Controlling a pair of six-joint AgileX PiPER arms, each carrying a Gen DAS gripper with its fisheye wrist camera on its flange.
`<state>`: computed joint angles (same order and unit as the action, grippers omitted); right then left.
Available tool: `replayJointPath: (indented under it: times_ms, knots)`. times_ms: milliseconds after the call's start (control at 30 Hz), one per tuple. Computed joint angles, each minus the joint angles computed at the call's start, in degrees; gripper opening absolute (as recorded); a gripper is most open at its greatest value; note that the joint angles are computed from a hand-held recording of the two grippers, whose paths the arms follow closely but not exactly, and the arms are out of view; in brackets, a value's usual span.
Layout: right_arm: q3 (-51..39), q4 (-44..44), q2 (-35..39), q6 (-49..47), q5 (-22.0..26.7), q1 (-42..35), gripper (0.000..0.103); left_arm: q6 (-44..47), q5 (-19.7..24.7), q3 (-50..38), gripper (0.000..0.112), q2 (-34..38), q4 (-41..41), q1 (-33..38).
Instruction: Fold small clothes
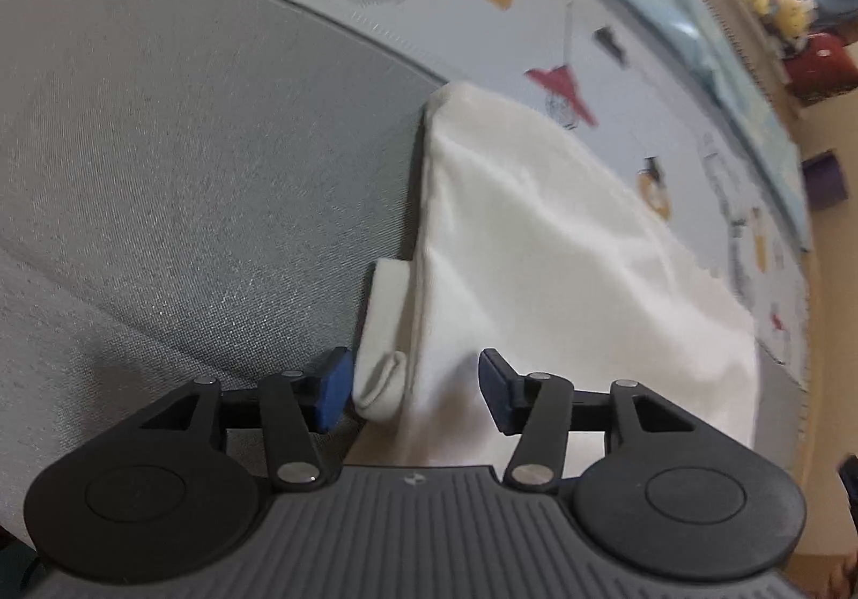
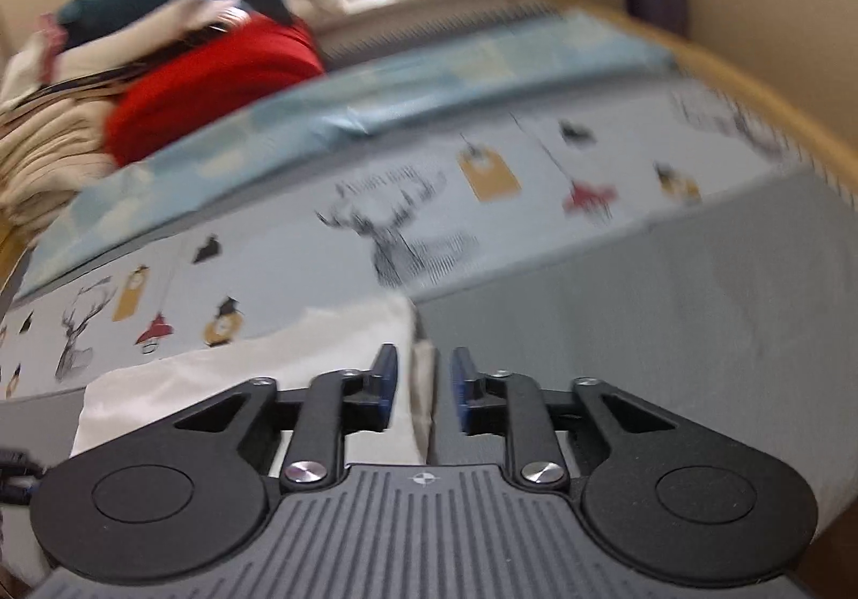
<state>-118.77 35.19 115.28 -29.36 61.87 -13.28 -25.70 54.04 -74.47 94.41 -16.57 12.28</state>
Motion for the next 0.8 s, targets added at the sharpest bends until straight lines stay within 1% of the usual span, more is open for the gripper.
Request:
replayJointPath:
  times_ms: [33, 67, 100, 133, 200, 267, 300, 333, 367, 467, 600, 667, 733, 800]
  knots:
    - [5.73, 2.16, -2.67, -4.06, -4.08, -0.21, 0.025, -1.20, 0.31, -0.83, 0.057, 1.18, 0.13, -0.12]
    - [9.64, 2.98, -4.46, -6.44, -6.10, -0.54, 0.025, -1.92, 0.18, -1.27, 0.057, 1.98, -0.39, -0.03]
    - [11.25, 1.80, -4.97, -6.53, -6.56, -0.35, 0.024, -2.50, -0.17, -1.59, 0.057, 2.61, -0.65, -0.11]
    - [10.58, -1.67, -4.45, -4.34, -5.24, 0.44, 0.024, -2.96, -0.59, -2.19, 0.057, 3.38, -0.53, -0.60]
    - [11.18, -2.66, -4.84, -2.88, -6.12, 0.91, 0.024, -2.47, -0.96, -3.87, 0.055, 4.80, 0.57, -2.55]
    - [11.64, -2.36, -5.24, -3.31, -7.01, 1.26, 0.024, -0.18, -0.97, -4.96, 0.037, 5.43, 1.86, -4.59]
    - [11.64, -3.06, -5.09, -3.09, -7.16, 1.55, 0.024, 0.78, -1.35, -4.83, 0.023, 5.50, 1.10, -4.64]
    - [11.43, -4.07, -4.80, -2.59, -6.93, 1.79, 0.024, 1.56, -2.15, -4.08, 0.020, 5.08, -0.33, -4.31]
    - [10.31, -4.92, -4.00, -1.83, -6.11, 1.80, 0.024, 2.42, -2.95, -2.95, 0.019, 4.41, -1.23, -4.02]
    - [10.56, -6.07, -3.79, -0.32, -6.99, 2.27, 0.024, 5.70, -3.64, -1.25, 0.017, 2.54, -3.64, -2.57]
    - [10.18, -8.51, -3.16, 2.64, -6.87, 3.11, 0.024, 8.98, -3.97, 1.49, 0.016, -2.45, -4.83, -0.91]
    - [9.91, -9.05, -2.72, 4.49, -6.40, 3.48, 0.024, 6.22, -2.62, 1.64, 0.016, -4.51, 0.99, -1.50]
    - [10.48, -9.37, -2.86, 5.98, -6.50, 4.04, 0.024, 1.05, 1.49, 0.68, 0.016, -5.76, 11.53, -3.57]
    - [11.56, -9.35, -3.39, 7.28, -6.83, 4.89, 0.024, -3.43, 5.87, 0.15, 0.016, -6.74, 19.96, -5.30]
